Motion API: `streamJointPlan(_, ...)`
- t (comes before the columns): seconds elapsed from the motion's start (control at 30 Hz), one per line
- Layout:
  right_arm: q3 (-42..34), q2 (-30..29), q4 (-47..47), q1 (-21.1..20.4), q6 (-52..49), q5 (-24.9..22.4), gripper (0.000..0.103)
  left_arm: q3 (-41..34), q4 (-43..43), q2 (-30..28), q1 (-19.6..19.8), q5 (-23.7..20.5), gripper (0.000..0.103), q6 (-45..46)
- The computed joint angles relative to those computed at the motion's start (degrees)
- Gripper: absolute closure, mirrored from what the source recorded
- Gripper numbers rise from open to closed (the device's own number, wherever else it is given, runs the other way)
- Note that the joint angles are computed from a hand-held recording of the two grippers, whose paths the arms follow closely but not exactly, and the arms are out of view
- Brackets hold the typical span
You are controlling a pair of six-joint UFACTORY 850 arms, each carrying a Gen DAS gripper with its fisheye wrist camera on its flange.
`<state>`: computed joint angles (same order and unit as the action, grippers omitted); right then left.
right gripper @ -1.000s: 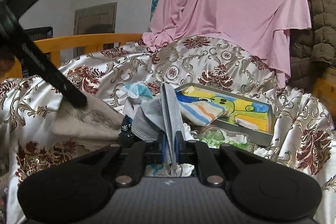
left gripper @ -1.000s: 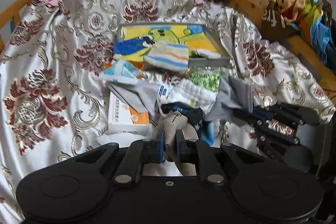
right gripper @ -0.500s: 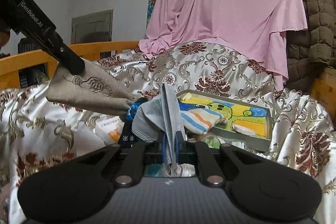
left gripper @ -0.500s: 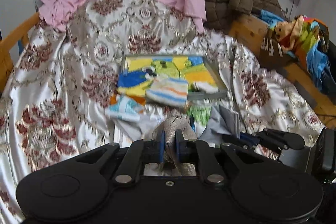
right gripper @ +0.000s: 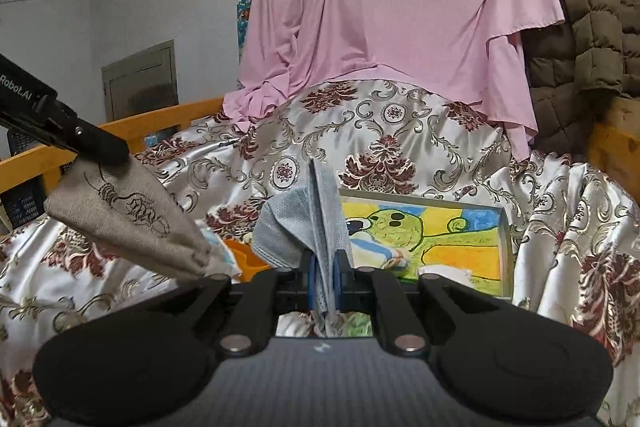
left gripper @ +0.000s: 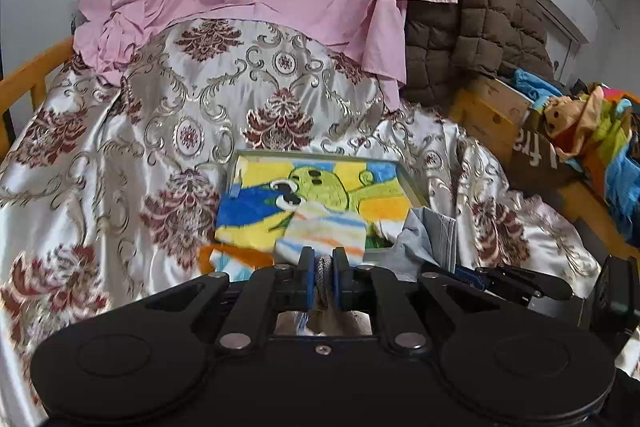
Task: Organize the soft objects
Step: 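Carry the pouch and mask in both tools over the cartoon tray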
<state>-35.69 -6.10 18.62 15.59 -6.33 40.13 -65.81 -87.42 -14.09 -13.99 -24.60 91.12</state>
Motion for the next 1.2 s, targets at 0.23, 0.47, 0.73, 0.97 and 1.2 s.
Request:
streamJointPlan(0.23,-6.07,-5.55,-4.44,-4.13,5.78,-0.57,0.093,-8.82,-7.75,-8.90,-2.35,0.43,0.095,3.12)
streamJointPlan(0.47,-14.98,-12.12,-10.82,-8.98,13.93,-6.25,0.093,-18.71,-21.45,-18.43,-4.20,0.10,0.095,11.25)
streamJointPlan(0.73,-25.08,-19.11,-13.70,-11.86,16.75,-16.06,0.092,-27.55,-24.58,-28.39,-5.43,2.49,0.095,11.54)
streamJointPlan(0.97,-29.97,-23.20,-9.18,-12.19,10.88,-22.73,0.091,-27.59,-31.46,-31.63,-5.22,3.06,0.095,17.03)
streamJointPlan(1.2,-32.22,-25.15,0.01,-11.46,1.22,-25.12,0.084,-26.87,-39.26,-32.07,-5.10,8.77,0.094,27.33)
